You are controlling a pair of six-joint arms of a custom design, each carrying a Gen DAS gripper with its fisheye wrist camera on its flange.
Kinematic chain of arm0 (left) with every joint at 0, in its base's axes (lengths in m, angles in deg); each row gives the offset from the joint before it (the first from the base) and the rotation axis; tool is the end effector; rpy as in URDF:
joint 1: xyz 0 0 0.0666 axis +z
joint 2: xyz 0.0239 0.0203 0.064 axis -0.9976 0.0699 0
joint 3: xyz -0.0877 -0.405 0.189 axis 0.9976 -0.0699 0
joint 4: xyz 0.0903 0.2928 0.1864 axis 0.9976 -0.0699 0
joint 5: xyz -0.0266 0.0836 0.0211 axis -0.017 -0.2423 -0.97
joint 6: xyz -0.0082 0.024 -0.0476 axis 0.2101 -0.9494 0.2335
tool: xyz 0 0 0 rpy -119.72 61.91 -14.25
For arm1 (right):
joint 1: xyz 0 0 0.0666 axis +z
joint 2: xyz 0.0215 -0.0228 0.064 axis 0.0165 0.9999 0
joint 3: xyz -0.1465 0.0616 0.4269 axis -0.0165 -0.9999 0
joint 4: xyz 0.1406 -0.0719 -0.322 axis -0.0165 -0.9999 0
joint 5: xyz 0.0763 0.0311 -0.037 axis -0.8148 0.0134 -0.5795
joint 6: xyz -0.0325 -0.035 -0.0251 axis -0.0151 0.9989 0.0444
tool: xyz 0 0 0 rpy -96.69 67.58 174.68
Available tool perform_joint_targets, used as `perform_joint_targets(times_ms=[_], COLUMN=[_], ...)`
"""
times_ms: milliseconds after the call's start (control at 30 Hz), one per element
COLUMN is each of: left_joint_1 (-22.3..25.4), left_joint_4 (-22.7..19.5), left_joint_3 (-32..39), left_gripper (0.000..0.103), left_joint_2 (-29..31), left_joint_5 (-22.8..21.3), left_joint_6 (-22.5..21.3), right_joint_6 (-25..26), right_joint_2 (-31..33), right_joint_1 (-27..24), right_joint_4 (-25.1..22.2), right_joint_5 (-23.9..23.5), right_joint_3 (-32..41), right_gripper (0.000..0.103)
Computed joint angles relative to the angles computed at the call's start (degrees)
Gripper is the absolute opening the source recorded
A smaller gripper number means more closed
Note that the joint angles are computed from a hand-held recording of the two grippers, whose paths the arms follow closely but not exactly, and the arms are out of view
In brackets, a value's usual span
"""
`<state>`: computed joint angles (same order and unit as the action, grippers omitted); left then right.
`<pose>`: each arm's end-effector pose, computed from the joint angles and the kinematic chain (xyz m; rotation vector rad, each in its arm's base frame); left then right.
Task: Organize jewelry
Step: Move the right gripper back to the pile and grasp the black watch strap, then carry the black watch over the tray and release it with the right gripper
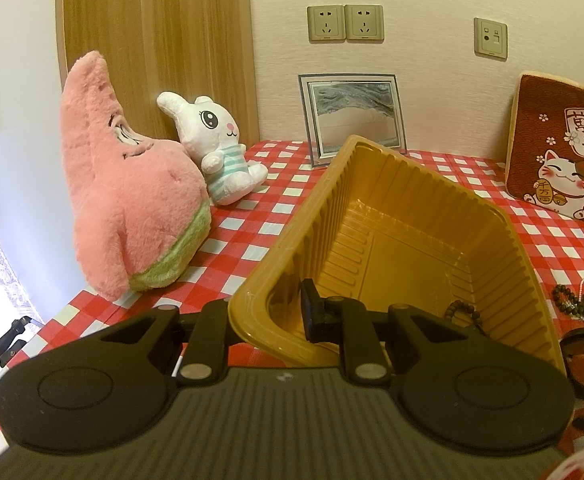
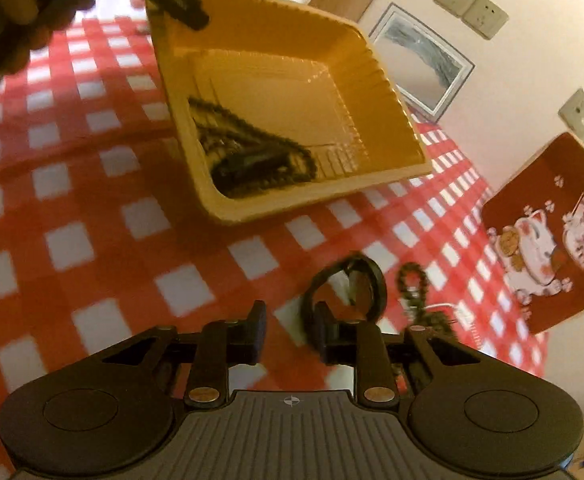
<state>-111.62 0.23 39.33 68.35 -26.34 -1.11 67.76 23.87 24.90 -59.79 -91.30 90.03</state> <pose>0.4348 -0.1825 0.5314 -0.3901 2.0765 0.3133 0.4417 0.1987 0.4984 -1.2253 2.0741 0.0001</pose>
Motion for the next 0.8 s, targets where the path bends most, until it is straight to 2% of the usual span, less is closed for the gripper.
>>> perform_joint_targets(times_ms=[67, 133, 267, 433, 467, 533, 667, 700, 767, 800], left_joint_1=[0.0, 0.0, 0.0, 0.0, 0.0, 0.0, -0.1, 0.0, 0.0, 0.0], left_joint_4=[0.1, -0.1, 0.0, 0.0, 0.1, 0.1, -0.2, -0.2, -0.2, -0.2], left_joint_3=[0.0, 0.0, 0.0, 0.0, -0.1, -0.1, -0.1, -0.1, -0.2, -0.2], left_gripper=[0.017, 0.017, 0.017, 0.017, 0.017, 0.017, 0.017, 0.017, 0.017, 0.017], left_joint_2=[0.0, 0.0, 0.0, 0.0, 0.0, 0.0, -0.1, -0.1, -0.2, -0.2], left_joint_5=[0.0, 0.0, -0.1, 0.0, 0.0, 0.0, -0.1, 0.0, 0.0, 0.0], left_joint_6=[-0.1, 0.1, 0.1, 0.0, 0.0, 0.0, 0.3, 0.3, 0.3, 0.3], right_joint_6=[-4.5, -9.9, -18.8, -32.0, -33.0, -33.0, -31.7, -32.1, -32.7, -32.4], right_joint_2=[0.3, 0.4, 1.2, 5.1, 6.0, 6.8, 7.7, 7.9, 8.2, 8.1], right_joint_1=[-0.7, -1.9, -4.2, -8.0, -8.4, -8.5, -6.9, -6.8, -6.7, -6.6], right_joint_4=[-1.9, -2.5, -1.6, -4.7, -6.2, -6.4, -7.0, -6.7, -6.7, -6.7], right_joint_5=[-2.7, -5.6, -7.5, -10.9, -11.4, -11.5, -7.4, -7.3, -7.5, -7.0], right_joint_3=[1.4, 2.6, 5.1, 9.4, 10.4, 10.9, 12.0, 12.2, 12.4, 12.1], right_gripper=[0.035, 0.035, 0.036, 0.036, 0.036, 0.036, 0.034, 0.032, 0.014, 0.013])
